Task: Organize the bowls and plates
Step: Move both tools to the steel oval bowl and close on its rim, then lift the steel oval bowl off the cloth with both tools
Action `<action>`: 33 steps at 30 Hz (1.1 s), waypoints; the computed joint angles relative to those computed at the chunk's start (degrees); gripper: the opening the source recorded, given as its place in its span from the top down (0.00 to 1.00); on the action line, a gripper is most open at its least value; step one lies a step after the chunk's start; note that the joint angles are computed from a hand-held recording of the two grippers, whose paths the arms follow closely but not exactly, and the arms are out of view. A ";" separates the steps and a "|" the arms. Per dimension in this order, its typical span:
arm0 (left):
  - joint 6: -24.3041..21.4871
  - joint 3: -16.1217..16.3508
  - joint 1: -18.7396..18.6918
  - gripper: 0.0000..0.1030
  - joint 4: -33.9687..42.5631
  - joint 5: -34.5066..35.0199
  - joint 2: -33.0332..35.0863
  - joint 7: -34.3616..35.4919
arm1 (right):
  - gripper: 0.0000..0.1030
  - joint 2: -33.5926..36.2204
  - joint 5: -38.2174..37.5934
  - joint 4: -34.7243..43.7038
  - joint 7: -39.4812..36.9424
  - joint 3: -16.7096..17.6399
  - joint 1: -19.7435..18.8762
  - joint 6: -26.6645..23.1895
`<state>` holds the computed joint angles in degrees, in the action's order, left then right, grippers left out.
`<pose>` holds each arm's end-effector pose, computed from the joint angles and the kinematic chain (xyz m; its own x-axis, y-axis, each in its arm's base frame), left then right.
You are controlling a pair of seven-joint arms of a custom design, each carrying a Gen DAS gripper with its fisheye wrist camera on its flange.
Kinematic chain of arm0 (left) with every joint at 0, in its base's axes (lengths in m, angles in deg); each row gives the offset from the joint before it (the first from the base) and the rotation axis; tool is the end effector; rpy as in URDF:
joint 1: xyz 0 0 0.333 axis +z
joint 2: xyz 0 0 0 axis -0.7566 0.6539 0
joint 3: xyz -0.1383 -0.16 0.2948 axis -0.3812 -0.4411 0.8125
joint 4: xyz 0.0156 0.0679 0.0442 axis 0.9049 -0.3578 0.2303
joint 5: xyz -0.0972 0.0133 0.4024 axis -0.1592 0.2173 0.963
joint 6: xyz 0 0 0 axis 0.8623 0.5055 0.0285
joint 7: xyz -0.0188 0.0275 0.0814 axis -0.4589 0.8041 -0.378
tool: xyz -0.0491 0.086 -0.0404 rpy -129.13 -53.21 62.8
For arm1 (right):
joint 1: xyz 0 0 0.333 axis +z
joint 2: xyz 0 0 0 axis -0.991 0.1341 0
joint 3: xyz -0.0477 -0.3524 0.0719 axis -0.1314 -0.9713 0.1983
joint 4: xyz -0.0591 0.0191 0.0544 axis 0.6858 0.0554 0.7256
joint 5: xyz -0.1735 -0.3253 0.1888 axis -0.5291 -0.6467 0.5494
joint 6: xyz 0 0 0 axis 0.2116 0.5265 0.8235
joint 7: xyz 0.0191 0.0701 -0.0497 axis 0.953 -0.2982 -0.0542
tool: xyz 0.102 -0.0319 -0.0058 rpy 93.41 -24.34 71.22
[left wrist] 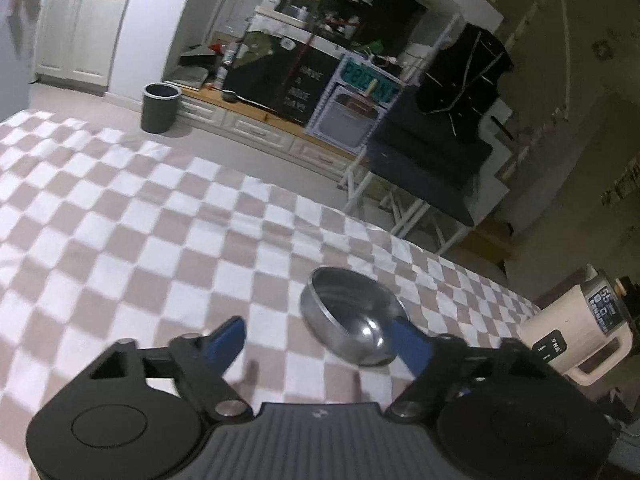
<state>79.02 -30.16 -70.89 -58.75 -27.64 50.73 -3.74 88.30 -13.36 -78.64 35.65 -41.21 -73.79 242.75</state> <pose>0.6190 -0.3514 0.5505 0.0580 -0.9070 0.4170 -0.7064 -0.3324 -0.6249 0.6446 0.1353 0.5019 -0.0663 -0.9005 -0.4297 -0.7021 0.3481 -0.6212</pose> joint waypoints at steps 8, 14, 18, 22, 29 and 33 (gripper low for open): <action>1.70 1.25 -0.64 0.41 7.44 -1.96 8.11 3.76 | 0.58 4.14 3.99 3.93 -0.31 1.87 -2.01 -0.06; 3.24 2.60 -0.83 0.49 9.53 -6.23 11.36 4.01 | 0.65 6.58 4.79 7.00 -1.15 2.84 -3.23 -1.89; 5.41 3.54 -1.05 0.55 9.36 -7.35 11.92 3.90 | 0.66 7.39 5.89 7.91 -1.87 4.00 -3.60 -1.08; 4.93 3.74 -1.25 0.68 10.73 -7.96 13.04 6.37 | 0.72 8.57 7.01 8.92 -2.05 4.71 -4.13 -1.32; 3.63 3.37 -1.15 0.86 12.33 -9.36 14.54 8.63 | 0.82 8.50 4.15 8.98 -1.24 3.23 -3.03 -2.01; 3.08 2.85 -0.97 0.91 12.54 -9.68 14.48 11.29 | 0.90 8.03 0.31 8.54 0.42 1.28 -1.61 -2.42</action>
<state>82.11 -27.31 -71.86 -46.21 -37.32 65.21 7.56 96.33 -13.05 -70.10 36.07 -39.92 -75.39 240.33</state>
